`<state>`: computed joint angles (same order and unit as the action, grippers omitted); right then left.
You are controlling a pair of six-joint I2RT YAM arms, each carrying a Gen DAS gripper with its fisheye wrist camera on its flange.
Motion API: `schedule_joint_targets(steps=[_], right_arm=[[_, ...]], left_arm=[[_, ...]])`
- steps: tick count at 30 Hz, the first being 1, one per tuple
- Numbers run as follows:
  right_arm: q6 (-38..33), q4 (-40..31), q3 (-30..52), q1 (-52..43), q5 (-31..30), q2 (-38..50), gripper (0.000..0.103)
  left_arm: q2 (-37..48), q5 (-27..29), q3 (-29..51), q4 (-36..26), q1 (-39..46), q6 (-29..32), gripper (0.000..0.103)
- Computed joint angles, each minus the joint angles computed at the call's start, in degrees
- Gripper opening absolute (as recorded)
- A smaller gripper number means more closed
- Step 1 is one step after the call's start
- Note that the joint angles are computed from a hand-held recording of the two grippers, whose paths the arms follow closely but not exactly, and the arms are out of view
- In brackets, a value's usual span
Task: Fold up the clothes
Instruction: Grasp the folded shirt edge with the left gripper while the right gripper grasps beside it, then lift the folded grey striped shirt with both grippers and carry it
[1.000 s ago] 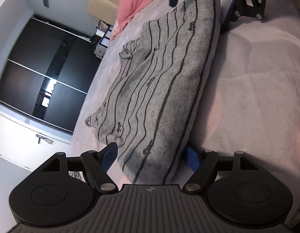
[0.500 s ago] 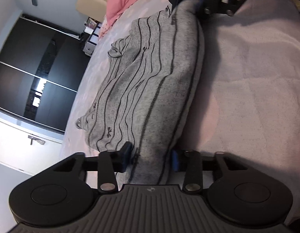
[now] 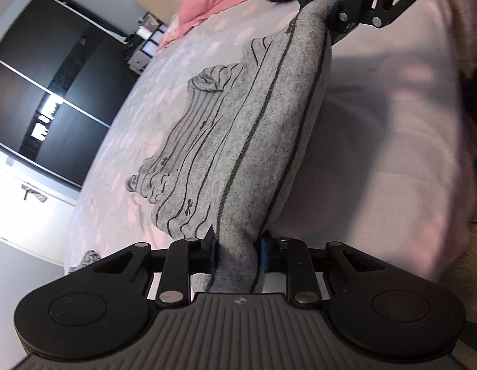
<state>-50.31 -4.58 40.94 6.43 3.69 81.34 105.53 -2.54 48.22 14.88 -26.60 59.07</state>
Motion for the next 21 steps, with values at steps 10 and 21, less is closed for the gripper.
schedule_joint_targets(steps=[10,21], right_arm=[[-0.13,-17.16,-1.91,0.95,-2.72,-8.29,0.023],[-3.26,-14.07,-1.85,-0.4,-4.83,1.24,0.043]], left_arm=[[-3.72,0.4,-4.36,-6.49,-1.1,3.9,0.022],[-1.9,3.41,-2.76,-12.06,1.41,8.58,0.04]])
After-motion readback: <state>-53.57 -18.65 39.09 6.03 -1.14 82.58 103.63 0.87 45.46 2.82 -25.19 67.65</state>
